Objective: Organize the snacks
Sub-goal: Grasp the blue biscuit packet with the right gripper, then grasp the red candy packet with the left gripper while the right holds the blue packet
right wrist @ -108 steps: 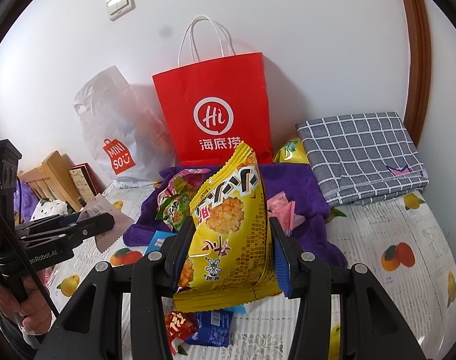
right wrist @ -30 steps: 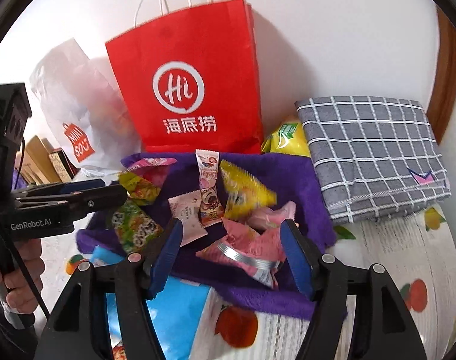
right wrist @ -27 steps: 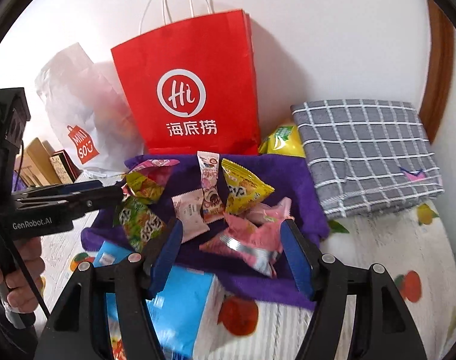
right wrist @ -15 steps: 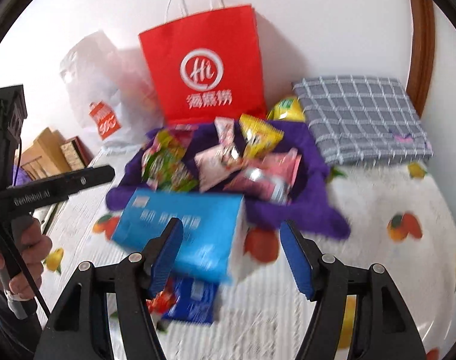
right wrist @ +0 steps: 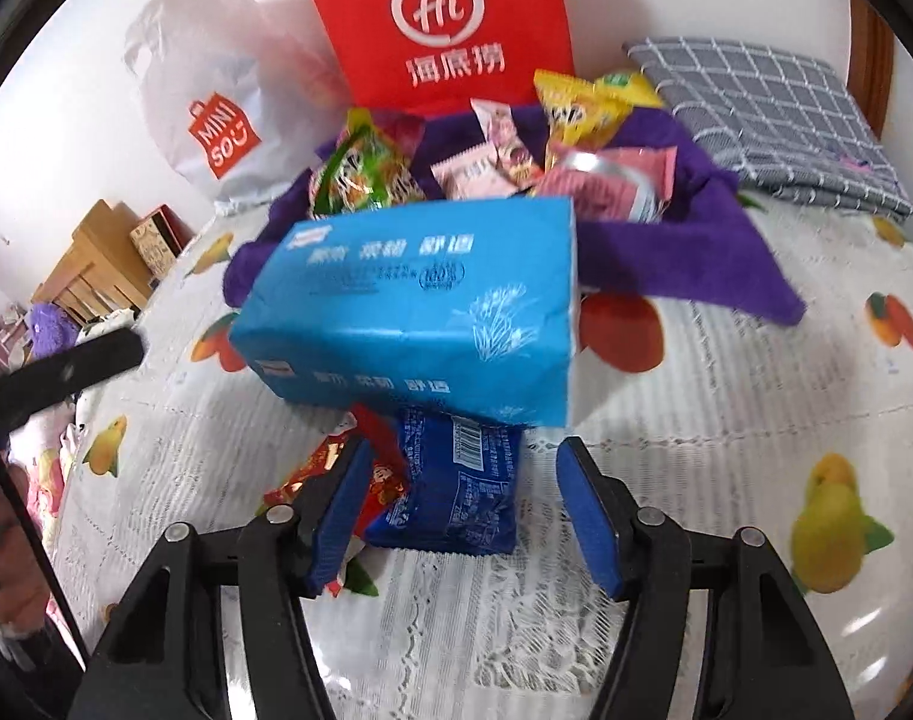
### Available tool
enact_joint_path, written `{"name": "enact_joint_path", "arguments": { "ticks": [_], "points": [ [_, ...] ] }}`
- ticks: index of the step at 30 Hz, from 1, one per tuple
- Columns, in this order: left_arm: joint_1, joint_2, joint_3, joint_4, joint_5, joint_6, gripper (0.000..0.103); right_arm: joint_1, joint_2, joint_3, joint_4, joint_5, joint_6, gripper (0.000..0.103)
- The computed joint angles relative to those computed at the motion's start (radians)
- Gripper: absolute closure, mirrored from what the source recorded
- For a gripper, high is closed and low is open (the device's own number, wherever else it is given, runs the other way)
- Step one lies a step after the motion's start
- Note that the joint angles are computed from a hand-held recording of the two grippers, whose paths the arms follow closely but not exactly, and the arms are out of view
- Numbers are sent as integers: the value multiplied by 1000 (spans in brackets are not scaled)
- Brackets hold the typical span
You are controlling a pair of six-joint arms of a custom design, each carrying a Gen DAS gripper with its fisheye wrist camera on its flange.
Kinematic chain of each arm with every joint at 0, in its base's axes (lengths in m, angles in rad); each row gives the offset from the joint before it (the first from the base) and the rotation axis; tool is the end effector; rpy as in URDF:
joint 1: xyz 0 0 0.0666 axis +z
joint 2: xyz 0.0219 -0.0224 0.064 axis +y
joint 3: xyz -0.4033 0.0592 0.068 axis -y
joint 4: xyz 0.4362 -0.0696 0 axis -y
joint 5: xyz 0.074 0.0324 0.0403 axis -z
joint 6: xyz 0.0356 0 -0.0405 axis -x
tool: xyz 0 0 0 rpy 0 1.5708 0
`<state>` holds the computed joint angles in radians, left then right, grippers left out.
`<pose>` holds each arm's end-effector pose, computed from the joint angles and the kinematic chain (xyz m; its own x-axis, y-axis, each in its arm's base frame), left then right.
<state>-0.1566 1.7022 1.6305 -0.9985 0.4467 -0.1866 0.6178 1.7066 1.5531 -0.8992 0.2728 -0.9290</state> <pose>0.6178 -0.1135 0.3971 -0.7874 0.2937 -0.5419 0.5002 0.8182 -0.2834 0.5180 0.3559 0.3601 -0.7836 0.3895 -0.4840 0.2984 0.9193 0.2566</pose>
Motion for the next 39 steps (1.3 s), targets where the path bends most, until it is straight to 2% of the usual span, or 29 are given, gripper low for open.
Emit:
{"name": "enact_joint_path", "arguments": {
  "ticks": [4, 7, 10, 17, 20, 23, 27, 30, 35, 37, 39],
  "points": [
    [10, -7, -18, -5, 14, -6, 42, 4, 21, 8, -11, 21, -28, 49],
    [8, -16, -31, 1, 14, -11, 42, 11, 30, 18, -34, 35, -1, 57],
    [-1, -26, -43, 2, 15, -20, 42, 16, 5, -1, -39, 42, 3, 59],
    [-58, -39, -73, 2, -1, -73, 42, 41, -113, -112, -92, 173, -11, 59],
    [-90, -36, -83, 1, -4, -99, 42, 40, -151, -170, -110, 193, -32, 59],
    [-120, -25, -90, 3, -14, -132, 42, 35, -186, -234, -76, 180, -73, 59],
    [-149, -6, -97, 10, -66, -158, 42, 42, -218, -288, -7, 201, -80, 58],
    [-162, -7, -119, 47, -95, -172, 42, 34, -228, -304, 20, 175, -86, 58],
    [-176, -39, -185, 163, -143, -180, 43, 26, -243, -325, 63, 154, -101, 58],
    [-182, -55, -214, 209, -176, -178, 49, 27, -237, -318, 55, 158, -100, 58],
    [-180, -61, -220, 220, -184, -170, 57, 29, -233, -313, 49, 162, -99, 58]
  ]
}}
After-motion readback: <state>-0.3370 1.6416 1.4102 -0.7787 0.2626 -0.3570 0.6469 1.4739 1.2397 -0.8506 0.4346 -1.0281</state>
